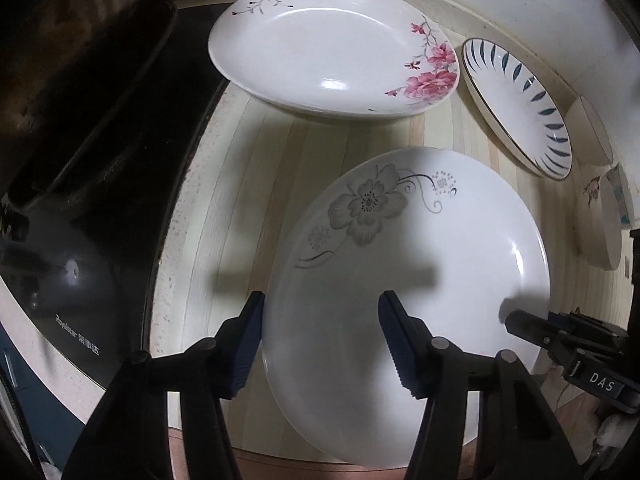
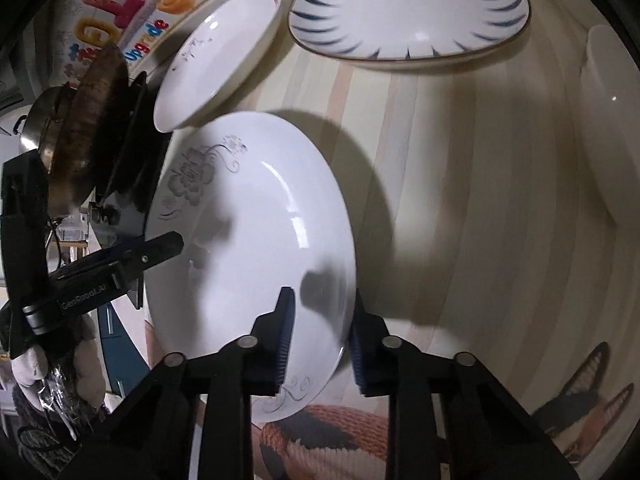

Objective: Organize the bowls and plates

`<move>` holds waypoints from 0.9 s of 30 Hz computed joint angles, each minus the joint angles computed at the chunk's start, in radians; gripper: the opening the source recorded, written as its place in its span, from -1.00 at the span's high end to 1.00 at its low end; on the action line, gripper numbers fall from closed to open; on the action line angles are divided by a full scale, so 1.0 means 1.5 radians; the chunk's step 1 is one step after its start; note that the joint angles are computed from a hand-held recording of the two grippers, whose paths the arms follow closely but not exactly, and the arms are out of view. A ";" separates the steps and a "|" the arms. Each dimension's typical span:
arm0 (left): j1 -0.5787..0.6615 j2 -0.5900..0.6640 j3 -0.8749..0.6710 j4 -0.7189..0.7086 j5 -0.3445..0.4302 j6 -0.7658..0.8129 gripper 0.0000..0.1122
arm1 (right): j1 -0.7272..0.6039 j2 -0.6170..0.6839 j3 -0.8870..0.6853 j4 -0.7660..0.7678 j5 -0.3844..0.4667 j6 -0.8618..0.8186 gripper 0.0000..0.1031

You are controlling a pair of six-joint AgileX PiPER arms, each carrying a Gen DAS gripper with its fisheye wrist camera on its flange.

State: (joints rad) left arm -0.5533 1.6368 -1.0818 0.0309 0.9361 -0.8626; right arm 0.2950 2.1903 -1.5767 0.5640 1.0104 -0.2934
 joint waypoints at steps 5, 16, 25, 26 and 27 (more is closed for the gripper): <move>-0.017 -0.026 0.015 -0.005 0.003 -0.016 0.02 | -0.008 -0.003 0.010 0.013 -0.002 -0.005 0.50; -0.103 -0.053 -0.053 0.032 0.067 -0.087 0.02 | -0.043 -0.083 0.081 0.004 0.002 -0.026 0.50; -0.199 0.004 -0.135 0.066 0.085 -0.130 0.01 | -0.102 -0.210 0.216 0.012 -0.015 -0.056 0.50; -0.202 0.020 -0.154 0.064 0.086 -0.124 0.01 | -0.116 -0.223 0.235 0.015 -0.020 -0.066 0.50; -0.203 0.041 -0.175 0.062 0.086 -0.117 0.01 | -0.125 -0.233 0.246 0.015 -0.022 -0.068 0.50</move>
